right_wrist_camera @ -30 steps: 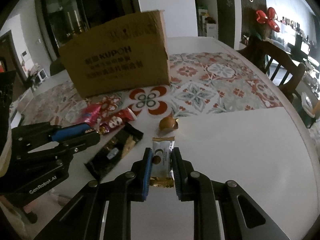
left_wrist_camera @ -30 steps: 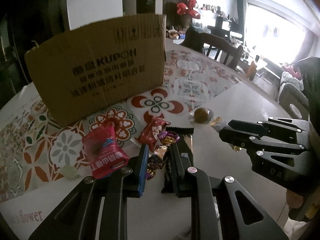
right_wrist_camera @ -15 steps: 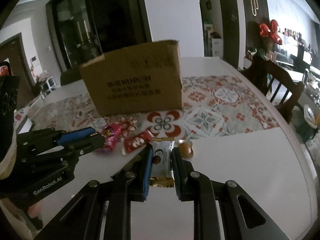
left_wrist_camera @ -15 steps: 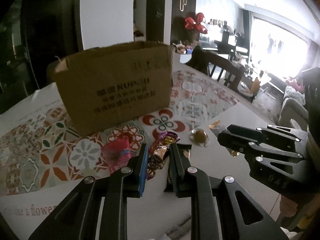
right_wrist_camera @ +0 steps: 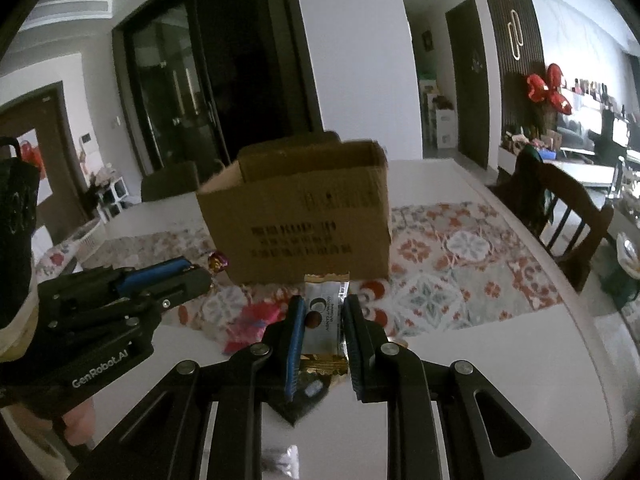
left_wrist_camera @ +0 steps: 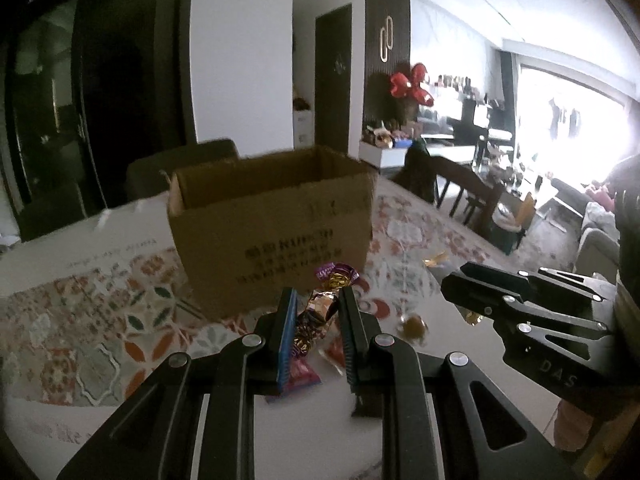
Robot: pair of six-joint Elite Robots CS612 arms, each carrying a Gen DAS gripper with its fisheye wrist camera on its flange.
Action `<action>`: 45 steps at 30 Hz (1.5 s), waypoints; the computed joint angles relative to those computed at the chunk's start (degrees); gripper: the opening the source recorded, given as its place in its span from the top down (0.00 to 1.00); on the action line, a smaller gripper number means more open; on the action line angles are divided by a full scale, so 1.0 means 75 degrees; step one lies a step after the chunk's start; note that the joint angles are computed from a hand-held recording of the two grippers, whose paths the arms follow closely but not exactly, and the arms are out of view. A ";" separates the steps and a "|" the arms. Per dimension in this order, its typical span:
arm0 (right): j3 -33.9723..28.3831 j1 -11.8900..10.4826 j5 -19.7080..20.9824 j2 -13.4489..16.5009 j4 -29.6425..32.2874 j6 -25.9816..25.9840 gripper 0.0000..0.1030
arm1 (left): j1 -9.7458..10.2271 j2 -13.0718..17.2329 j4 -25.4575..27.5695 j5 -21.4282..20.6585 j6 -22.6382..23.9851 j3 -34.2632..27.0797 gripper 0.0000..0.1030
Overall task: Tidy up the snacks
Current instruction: 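Carry both held bars over the cardboard box and open both tools inside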
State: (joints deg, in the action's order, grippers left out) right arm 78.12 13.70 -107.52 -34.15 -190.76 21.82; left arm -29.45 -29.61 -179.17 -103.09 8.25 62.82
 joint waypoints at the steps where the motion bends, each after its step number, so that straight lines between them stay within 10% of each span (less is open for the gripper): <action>1: -0.0019 0.0007 -0.0009 -0.0003 -0.0030 -0.0020 0.79 | 0.0004 0.0002 -0.0086 0.0026 -0.0004 -0.0029 0.79; 28: -0.1438 -0.0250 0.0370 0.0365 -0.0557 -0.0885 0.79 | 0.0133 0.0761 -0.0343 0.0210 -0.0165 -0.2131 0.79; 45: -0.3080 -0.0590 0.1029 0.1024 0.1063 -0.1013 0.79 | 0.0202 0.2436 0.2537 0.0384 -0.0371 -0.5759 0.79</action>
